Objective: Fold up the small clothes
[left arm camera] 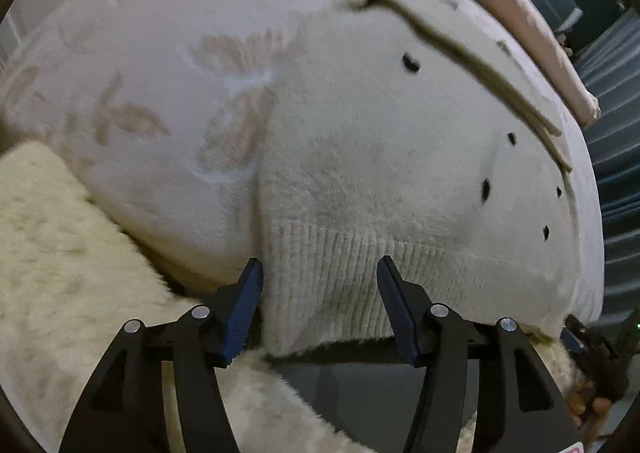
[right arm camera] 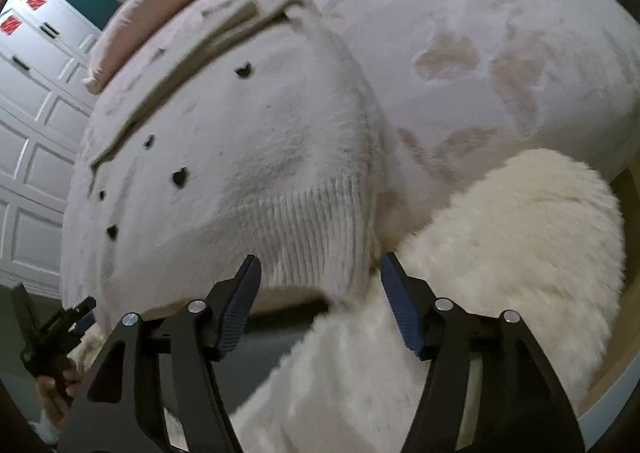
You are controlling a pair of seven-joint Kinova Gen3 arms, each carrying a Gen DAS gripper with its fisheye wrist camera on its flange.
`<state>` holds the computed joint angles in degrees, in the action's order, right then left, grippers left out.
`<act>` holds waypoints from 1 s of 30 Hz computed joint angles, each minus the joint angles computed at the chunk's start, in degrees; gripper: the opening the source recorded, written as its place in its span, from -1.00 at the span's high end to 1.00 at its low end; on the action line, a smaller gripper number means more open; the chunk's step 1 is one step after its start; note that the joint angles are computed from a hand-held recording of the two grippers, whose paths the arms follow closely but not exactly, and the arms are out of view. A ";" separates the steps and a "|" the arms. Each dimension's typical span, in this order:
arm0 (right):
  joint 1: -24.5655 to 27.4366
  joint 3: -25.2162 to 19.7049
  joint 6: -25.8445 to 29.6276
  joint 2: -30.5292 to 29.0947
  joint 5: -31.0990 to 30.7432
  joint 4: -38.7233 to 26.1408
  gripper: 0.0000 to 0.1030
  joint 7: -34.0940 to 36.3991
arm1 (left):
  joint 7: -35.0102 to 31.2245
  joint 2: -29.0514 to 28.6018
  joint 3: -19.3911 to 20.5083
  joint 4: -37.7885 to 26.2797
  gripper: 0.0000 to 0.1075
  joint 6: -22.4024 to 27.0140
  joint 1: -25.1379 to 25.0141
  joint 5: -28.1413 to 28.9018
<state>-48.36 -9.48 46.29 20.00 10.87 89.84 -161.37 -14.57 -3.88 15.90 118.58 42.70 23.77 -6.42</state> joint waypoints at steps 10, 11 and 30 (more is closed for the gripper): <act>6.20 -8.60 -4.39 1.26 2.93 -1.93 0.88 -1.60 | 1.56 3.58 0.18 -3.22 0.76 -1.39 2.59 -4.61; 5.71 -8.55 -4.80 -0.06 3.83 -1.01 0.89 -1.11 | -0.77 2.88 -0.89 -3.23 0.77 -1.48 2.98 -2.86; 9.43 -7.56 -0.79 -11.12 -2.23 -3.38 0.93 16.80 | -17.91 -11.15 1.28 -13.00 0.90 12.00 -6.81 4.29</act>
